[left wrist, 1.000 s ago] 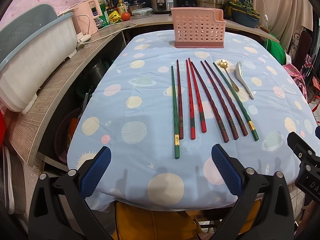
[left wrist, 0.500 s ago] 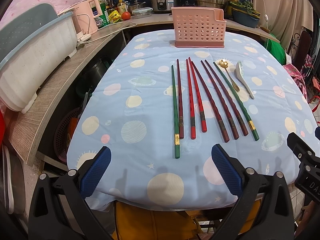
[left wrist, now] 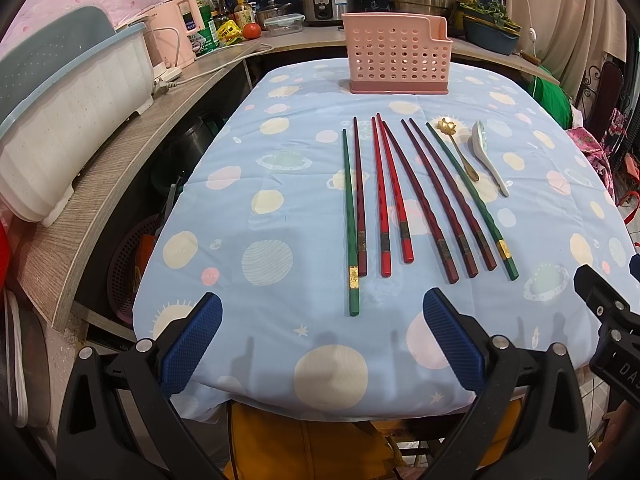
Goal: Organize utensils
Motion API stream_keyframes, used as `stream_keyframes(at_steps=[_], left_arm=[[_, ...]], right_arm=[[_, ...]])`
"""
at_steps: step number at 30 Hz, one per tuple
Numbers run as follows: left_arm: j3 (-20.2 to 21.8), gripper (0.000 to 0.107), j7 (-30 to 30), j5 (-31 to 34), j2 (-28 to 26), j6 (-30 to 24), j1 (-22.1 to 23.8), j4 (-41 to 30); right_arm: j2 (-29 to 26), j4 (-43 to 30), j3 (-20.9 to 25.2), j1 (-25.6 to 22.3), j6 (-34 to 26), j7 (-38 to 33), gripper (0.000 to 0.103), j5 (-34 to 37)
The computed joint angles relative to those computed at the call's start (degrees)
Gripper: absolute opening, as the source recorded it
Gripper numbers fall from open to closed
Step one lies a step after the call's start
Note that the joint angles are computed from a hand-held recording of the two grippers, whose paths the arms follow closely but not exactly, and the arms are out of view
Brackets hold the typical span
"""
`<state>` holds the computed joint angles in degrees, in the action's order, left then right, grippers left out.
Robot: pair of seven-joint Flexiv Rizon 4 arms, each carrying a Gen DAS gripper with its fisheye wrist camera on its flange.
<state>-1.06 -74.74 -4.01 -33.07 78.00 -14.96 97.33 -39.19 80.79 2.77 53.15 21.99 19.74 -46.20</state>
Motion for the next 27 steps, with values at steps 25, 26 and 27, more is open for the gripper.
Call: stream_keyframes(at_steps=[25,26,27], left_arm=[[-3.6,0.069,2.2,-5.1,-8.0,-9.2,3.7,-7.7],[-3.6,0.068,2.3,-5.3,-8.1,-8.9,3.8,-7.6],[-3.9,0.067,2.8,-5.4,-8.1,-8.4,4.0,-7.5]], right_arm=[[-0.2,1.5,0.3,-2.5,2.9,-0.2,0.096,2.2],[-0.3,1.4,0.2,-2.6,3.1,-0.4,0.096,2.3],[-0.4,1.3,0.2,-2.6,3.2,-0.5,0.096,2.4]])
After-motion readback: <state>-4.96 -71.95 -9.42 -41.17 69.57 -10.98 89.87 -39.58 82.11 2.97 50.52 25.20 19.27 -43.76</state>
